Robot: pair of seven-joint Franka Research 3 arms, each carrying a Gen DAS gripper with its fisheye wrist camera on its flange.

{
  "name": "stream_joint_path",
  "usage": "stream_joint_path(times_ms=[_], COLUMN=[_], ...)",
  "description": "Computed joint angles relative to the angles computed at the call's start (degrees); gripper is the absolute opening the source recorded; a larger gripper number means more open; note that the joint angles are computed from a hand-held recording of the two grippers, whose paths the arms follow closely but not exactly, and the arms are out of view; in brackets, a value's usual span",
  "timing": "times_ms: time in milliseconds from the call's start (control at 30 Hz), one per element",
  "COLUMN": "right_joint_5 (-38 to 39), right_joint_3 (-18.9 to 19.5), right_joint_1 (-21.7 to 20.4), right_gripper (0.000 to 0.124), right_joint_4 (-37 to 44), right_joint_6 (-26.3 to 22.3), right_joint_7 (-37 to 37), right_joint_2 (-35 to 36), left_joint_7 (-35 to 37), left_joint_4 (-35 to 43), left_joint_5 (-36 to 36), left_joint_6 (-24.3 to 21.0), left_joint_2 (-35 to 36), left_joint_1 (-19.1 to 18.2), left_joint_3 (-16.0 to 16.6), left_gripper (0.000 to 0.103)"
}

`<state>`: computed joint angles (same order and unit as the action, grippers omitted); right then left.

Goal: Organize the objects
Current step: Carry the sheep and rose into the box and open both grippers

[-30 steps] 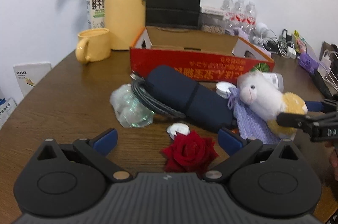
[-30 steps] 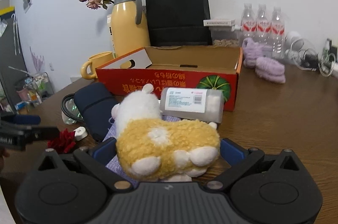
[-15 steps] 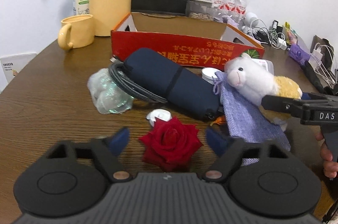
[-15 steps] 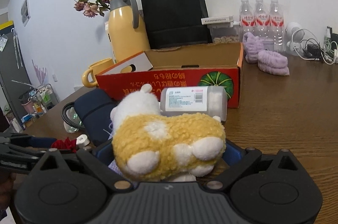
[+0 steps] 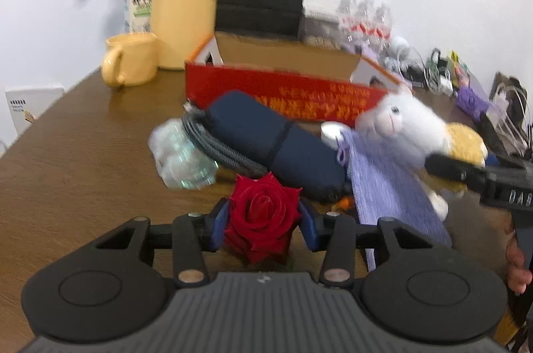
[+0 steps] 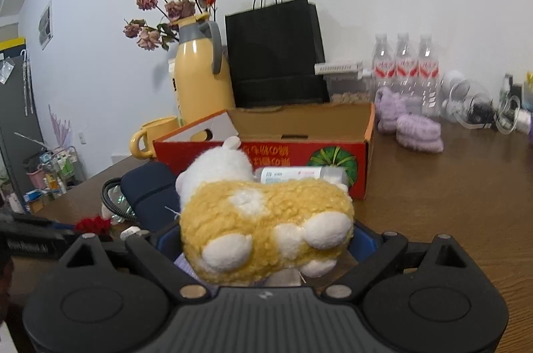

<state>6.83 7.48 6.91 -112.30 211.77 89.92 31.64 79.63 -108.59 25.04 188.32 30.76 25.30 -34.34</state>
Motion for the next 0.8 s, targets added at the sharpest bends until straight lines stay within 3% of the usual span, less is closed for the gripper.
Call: stream_joint_path(times_ms=[167, 367, 467, 600, 733, 800], right_joint_5=[2.77, 8.09, 10.99, 17.54, 28.83, 32.72], right_joint_3=[-1.54, -4.12, -5.05, -8.29, -18.75, -27.86], right_joint_1=[2.33, 5.98, 7.25, 10.38, 17.4, 21.34], right_gripper=[0.095, 0.095, 0.095, 0.095, 0.095, 0.095], right_joint_4=[0.09, 7.17, 13.55, 25.26, 39.43, 46.82], right_joint_6=[2.91, 2.09, 0.45, -5.16, -14.31, -20.76], right_joint_7=[-2.36, -8.3, -11.18, -16.1, -20.69, -17.17], right_joint_2=[-0.81, 1.04, 3.56, 8.67, 15.99, 21.06], left_joint_7=[-2.05, -4.28, -4.34, -3.17, -1.04, -0.21], left_joint_4=[2.96, 12.97, 19.71, 29.71, 43.16, 50.73], left_joint_5=[1.5, 2.59, 2.44, 0.27, -3.86, -6.08], left_joint_6=[3.39, 3.77, 2.38, -0.27, -6.11, -9.56], left_joint_2=[-0.01, 3.6, 6.62, 11.28, 17.85, 21.86], left_joint_1=[-2.44, -8.84, -11.43, -15.66, -20.99, -23.62], left_joint_3=[2.7, 7.45, 8.53, 10.66, 13.43, 14.93], left_gripper=[0.044, 0.044, 0.044, 0.044, 0.044, 0.044])
